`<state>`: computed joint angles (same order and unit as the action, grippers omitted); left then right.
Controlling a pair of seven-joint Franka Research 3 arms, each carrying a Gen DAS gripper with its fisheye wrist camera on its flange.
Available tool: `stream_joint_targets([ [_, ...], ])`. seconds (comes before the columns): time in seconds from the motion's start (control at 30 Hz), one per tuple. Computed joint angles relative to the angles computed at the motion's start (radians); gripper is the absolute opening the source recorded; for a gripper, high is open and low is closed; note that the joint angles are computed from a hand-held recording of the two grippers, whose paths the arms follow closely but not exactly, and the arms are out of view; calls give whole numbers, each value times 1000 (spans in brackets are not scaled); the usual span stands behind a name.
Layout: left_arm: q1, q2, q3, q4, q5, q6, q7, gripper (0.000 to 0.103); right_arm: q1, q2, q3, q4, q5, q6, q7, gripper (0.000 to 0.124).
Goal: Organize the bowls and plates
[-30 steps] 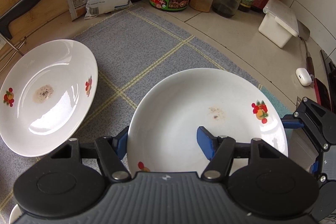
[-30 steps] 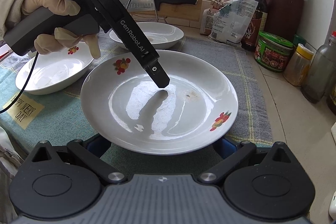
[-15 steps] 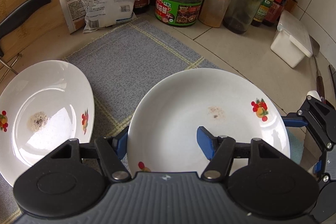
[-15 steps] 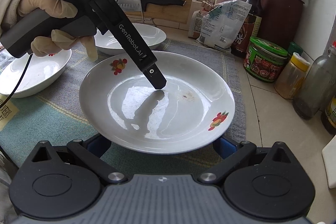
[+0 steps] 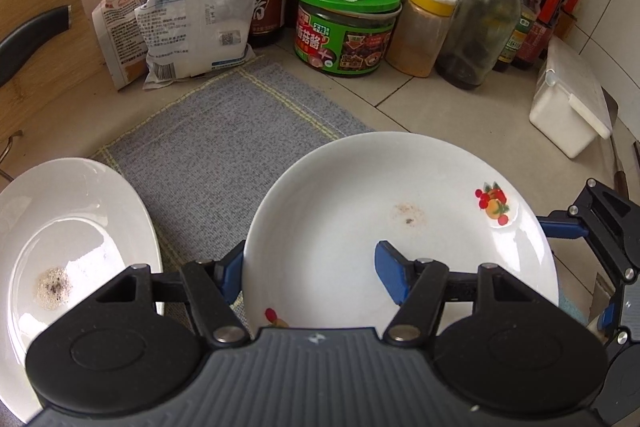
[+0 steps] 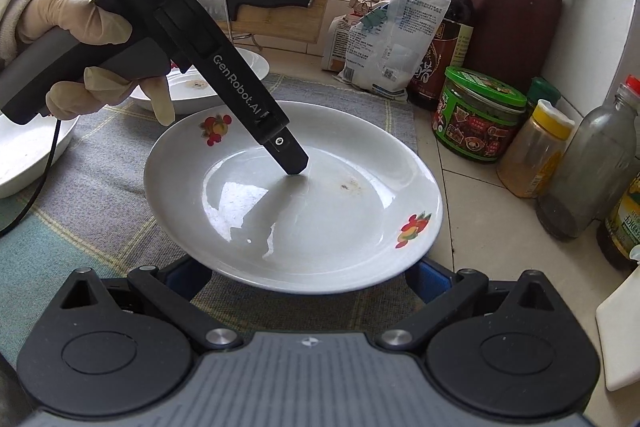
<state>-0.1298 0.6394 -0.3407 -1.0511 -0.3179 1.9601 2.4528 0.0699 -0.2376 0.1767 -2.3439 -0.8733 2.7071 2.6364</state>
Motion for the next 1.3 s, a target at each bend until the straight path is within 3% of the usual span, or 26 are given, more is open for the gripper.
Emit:
stream_joint_targets([
  [0.67, -9, 1, -3, -22, 16, 45, -2, 68, 16, 34, -21, 19, -33, -31, 16, 103],
  [0.87, 20, -83, -11, -149, -22, 133, 36, 81, 24, 16, -15, 10, -4, -50, 12, 103],
  [1.07, 59, -196, -13, -293, -94, 212, 81, 82, 26, -33, 14, -7, -4, -83, 71, 103],
  [1.3, 107, -398, 6, -518, -276, 310, 199, 90, 36, -93, 64, -20, -14, -118, 130, 103],
])
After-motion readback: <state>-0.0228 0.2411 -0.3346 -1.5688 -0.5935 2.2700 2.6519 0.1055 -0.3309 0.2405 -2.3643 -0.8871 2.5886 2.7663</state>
